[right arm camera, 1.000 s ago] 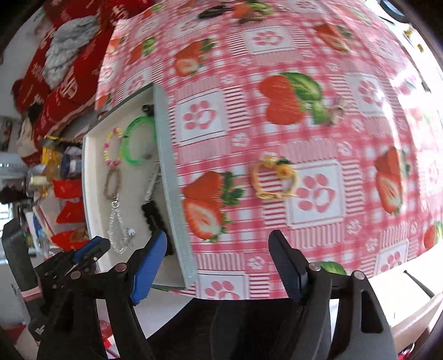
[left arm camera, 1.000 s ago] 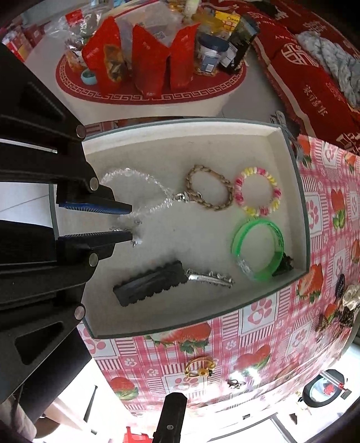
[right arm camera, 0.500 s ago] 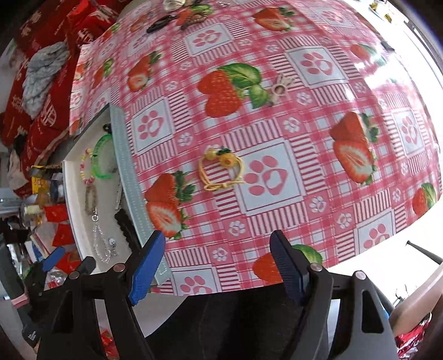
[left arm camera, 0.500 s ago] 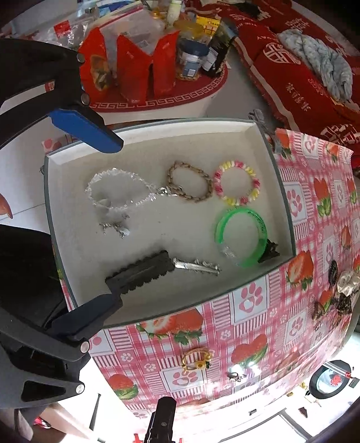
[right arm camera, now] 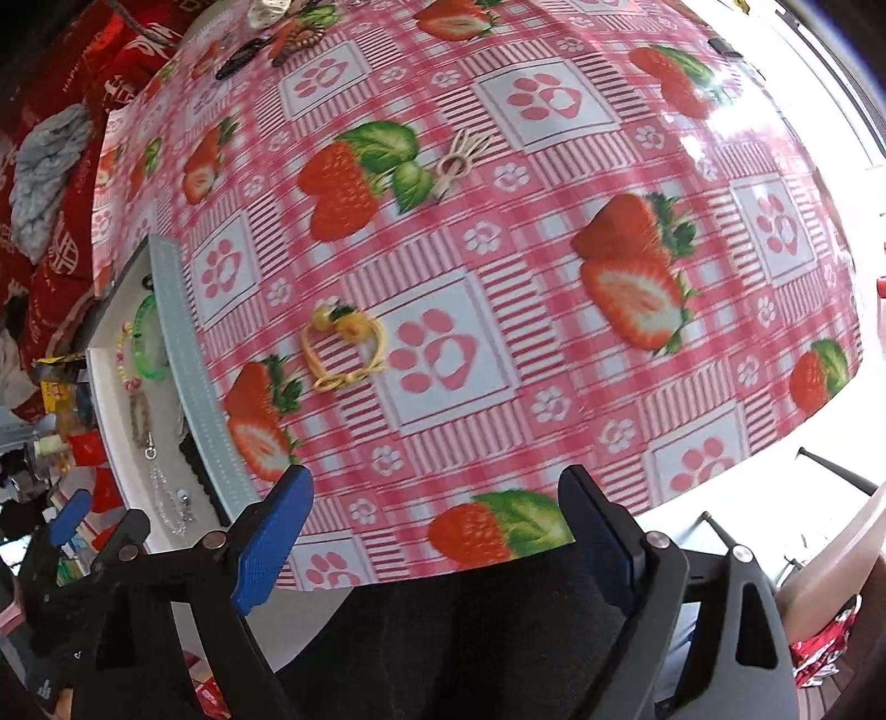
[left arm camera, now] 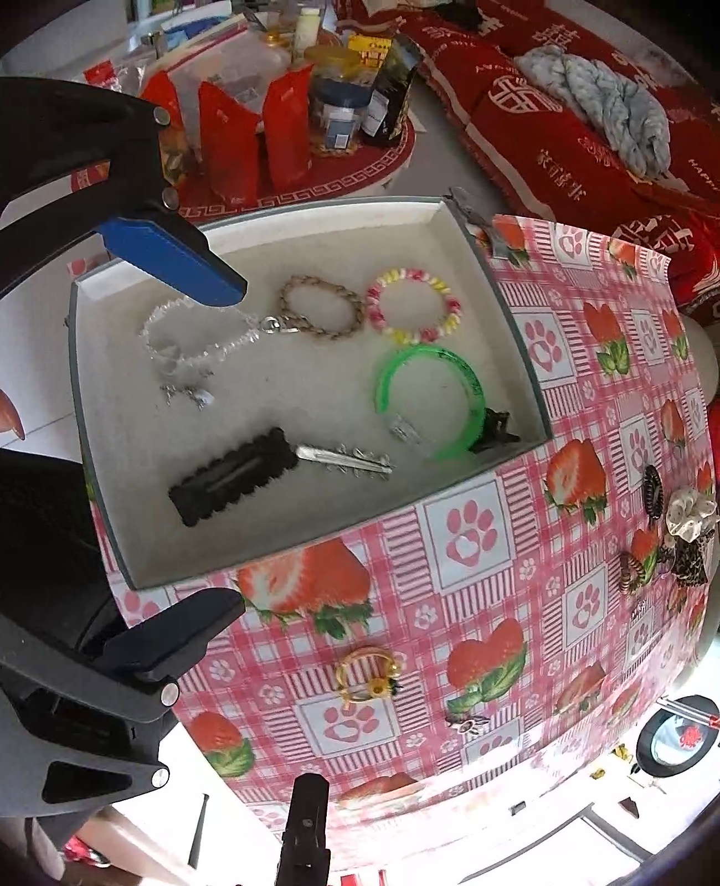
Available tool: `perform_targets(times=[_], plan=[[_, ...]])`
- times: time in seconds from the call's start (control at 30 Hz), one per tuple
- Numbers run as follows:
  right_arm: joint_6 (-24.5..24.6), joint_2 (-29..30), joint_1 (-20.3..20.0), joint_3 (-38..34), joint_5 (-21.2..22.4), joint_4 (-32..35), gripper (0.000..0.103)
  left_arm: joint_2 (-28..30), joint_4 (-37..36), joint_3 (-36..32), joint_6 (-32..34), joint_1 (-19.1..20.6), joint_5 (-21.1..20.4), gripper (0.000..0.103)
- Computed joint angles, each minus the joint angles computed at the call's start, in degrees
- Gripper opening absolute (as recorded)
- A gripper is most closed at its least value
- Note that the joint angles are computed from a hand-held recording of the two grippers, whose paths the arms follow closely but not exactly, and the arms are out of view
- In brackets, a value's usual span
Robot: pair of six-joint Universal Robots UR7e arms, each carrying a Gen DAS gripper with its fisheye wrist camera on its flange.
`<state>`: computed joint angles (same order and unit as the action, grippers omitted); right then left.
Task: Organize jewelry
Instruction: 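Grasp the yellow pineapple hair tie with the left tool while the right tool grasps the white bunny clip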
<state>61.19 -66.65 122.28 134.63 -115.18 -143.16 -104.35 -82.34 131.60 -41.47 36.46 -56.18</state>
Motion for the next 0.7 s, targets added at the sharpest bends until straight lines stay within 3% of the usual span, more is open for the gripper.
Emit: perform_targets(times=[0.33, 0.5, 0.7], plan=[[-7.3, -4.2, -6.0, 0.8, -1.8, 0.7, 0.092, 8.8, -8.9, -0.3, 0.0, -3.1, -3.2, 0.103], [-10.3, -4.2, -8.9, 0.6, -2.4, -1.1, 0.092, 14.3, -15.5, 0.5, 1.6, -3.0, -6.3, 0.103], [-14.2, -3.3, -11.9, -0.3, -3.0, -3.5, 0.092, 20.0, -21.0, 1.4, 0.9, -2.8, -7.1, 0.103]])
